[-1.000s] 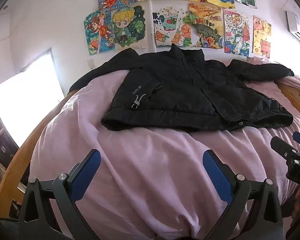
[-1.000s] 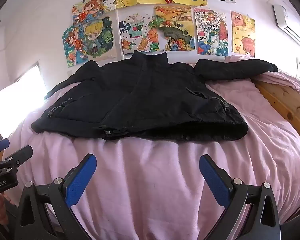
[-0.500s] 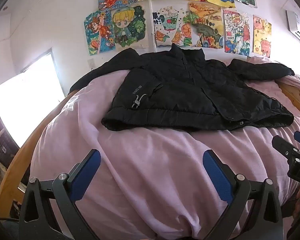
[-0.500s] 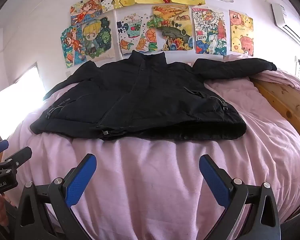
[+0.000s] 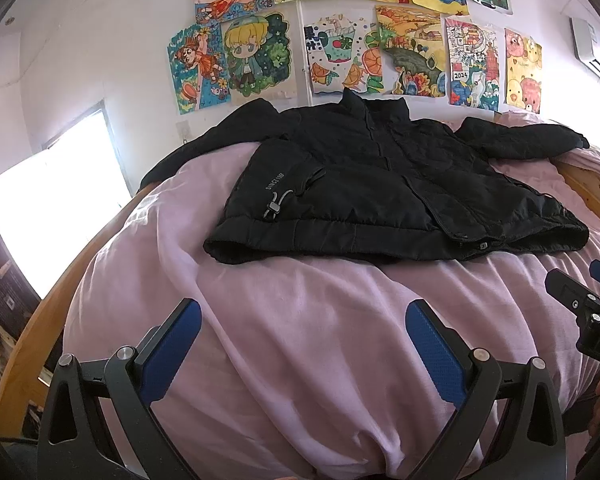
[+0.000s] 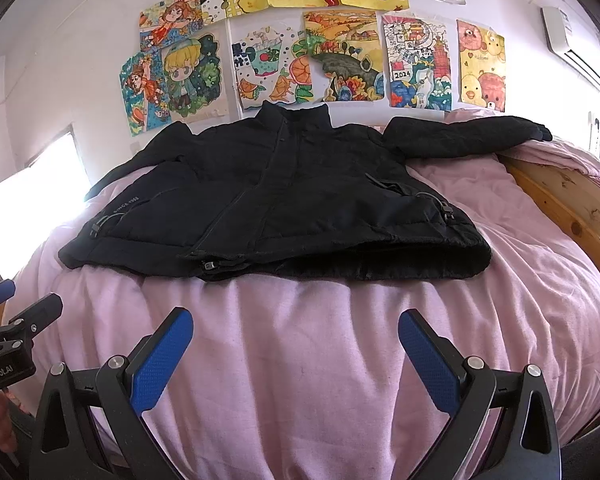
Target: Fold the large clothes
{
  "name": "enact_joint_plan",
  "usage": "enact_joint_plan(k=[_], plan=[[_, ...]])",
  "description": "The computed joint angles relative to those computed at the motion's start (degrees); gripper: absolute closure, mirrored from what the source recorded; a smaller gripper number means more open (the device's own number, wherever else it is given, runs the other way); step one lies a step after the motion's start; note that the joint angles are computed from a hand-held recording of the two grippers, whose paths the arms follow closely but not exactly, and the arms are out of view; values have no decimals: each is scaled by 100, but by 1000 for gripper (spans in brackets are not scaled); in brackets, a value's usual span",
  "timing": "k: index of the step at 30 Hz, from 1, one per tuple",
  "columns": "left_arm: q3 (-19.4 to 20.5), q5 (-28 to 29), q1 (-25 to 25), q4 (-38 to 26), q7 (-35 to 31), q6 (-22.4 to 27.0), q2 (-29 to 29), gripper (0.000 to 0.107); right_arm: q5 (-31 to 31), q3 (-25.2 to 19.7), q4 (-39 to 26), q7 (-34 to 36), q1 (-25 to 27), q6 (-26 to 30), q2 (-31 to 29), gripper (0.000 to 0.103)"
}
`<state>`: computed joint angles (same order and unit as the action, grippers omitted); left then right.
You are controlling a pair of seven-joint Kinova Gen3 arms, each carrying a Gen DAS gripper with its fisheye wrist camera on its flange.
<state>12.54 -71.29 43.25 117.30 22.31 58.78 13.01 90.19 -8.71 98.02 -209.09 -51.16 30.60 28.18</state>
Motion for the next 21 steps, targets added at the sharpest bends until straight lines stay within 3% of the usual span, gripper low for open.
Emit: enact_joint_plan(k=[15, 21], plan=[[-24, -28, -160, 146, -51, -165, -132, 7, 48, -13, -1, -50, 28, -15, 25, 0], [19, 2, -11, 4, -19, 30, -2, 7, 42, -15, -7, -47, 35, -22, 33, 0]])
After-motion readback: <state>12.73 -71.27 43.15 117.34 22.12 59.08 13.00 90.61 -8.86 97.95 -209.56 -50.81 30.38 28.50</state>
